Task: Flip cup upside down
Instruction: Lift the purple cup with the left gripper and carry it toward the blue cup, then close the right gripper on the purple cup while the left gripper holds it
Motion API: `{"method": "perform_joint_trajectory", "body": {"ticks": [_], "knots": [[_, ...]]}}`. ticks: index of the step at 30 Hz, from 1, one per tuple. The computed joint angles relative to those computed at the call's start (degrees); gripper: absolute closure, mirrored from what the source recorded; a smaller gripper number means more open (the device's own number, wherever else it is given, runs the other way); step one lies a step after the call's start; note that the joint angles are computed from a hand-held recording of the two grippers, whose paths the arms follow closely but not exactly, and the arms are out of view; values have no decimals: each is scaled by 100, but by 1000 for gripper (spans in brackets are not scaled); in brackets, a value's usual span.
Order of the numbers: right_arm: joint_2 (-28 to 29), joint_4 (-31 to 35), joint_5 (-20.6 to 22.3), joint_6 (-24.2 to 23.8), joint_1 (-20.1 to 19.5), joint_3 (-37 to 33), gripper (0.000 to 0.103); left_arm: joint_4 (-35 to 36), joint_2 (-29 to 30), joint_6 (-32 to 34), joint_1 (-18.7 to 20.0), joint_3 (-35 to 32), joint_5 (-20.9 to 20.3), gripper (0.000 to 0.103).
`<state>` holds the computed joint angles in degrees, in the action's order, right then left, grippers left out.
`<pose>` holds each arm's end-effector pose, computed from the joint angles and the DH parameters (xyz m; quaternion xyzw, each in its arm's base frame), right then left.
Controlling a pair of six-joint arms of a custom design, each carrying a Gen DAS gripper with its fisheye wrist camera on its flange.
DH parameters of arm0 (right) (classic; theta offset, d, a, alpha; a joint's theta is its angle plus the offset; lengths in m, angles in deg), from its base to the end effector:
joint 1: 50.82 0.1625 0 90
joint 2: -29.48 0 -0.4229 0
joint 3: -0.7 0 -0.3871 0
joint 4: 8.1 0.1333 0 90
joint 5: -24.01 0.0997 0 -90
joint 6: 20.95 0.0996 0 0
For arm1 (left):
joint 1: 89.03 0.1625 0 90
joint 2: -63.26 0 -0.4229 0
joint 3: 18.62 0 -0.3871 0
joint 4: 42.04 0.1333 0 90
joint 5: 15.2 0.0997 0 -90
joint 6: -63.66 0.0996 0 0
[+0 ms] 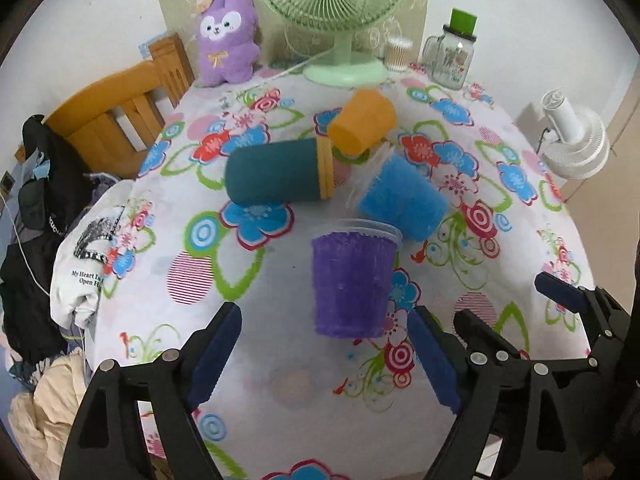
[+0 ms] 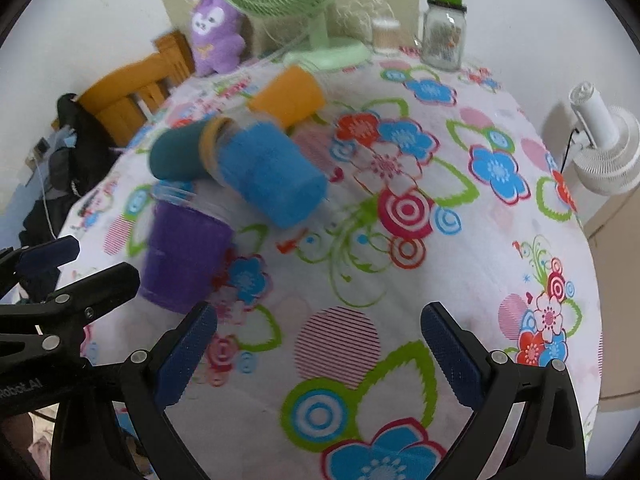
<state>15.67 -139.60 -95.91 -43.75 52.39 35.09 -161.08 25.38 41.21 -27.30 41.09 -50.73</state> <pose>0.2864 -0.8542 0.0823 0.2491 -0.9180 0.1536 0.2676 -0.1898 -0.8055 0.2333 0.0163 0.8877 -0.2461 0.3888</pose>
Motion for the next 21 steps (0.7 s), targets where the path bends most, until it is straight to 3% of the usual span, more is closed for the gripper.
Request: {"method": "perform_joint_trajectory", "body": {"ticks": [5,9,11,15,21], "knots": [[-320,-1236,36,20,128,931,0,-500,-395,726,50,442,-340,5],[-243,-2088,-302,-129,299,1306,0,-1101,-633,2203,110,824,-492,0],[-122,-2555,-583,-200,403,1399,0,-967,-692,2499,197,785,-672,0],[31,-2987,-901,7,526,1494,0,-714,-802,3099,431,666,-1205,0],[360,-3261,-1193,47,629,1311,0,-546,-845,3804,672,580,-1324,0]]}}
